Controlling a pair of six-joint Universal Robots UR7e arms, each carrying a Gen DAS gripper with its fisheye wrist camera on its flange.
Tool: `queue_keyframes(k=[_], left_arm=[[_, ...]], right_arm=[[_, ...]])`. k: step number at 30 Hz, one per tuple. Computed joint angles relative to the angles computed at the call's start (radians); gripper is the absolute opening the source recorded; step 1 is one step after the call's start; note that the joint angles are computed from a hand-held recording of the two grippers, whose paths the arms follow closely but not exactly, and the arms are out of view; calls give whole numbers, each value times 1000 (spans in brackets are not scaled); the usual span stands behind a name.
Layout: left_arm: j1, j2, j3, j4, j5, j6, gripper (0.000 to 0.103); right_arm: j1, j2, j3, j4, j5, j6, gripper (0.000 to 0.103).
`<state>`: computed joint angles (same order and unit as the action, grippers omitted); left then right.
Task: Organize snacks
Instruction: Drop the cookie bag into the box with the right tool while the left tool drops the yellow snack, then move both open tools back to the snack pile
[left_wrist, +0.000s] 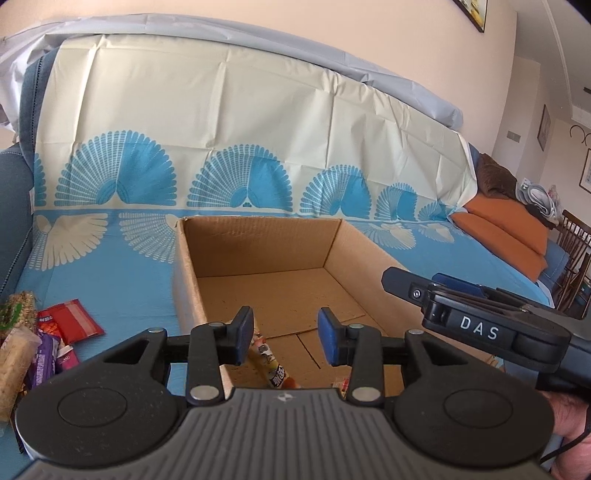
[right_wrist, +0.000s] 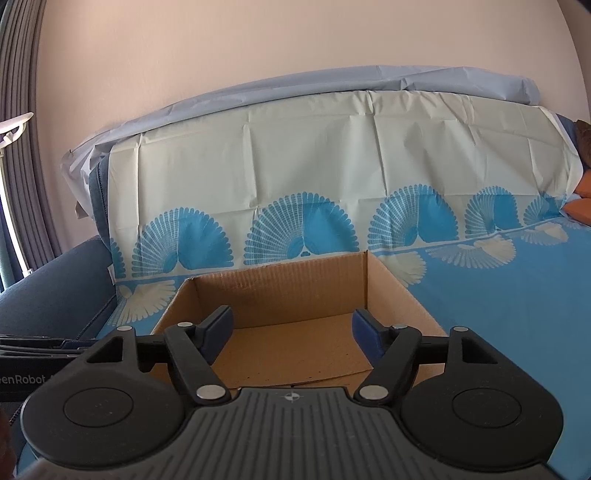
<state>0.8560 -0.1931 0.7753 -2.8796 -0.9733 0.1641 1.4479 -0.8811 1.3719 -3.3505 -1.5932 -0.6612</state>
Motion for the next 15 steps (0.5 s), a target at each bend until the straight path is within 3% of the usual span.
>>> queue_keyframes(k=[15], left_arm=[[-12,-99,156,-107,82,1,51]], right_arm=[[20,-15,71,-58,10,-31,73]])
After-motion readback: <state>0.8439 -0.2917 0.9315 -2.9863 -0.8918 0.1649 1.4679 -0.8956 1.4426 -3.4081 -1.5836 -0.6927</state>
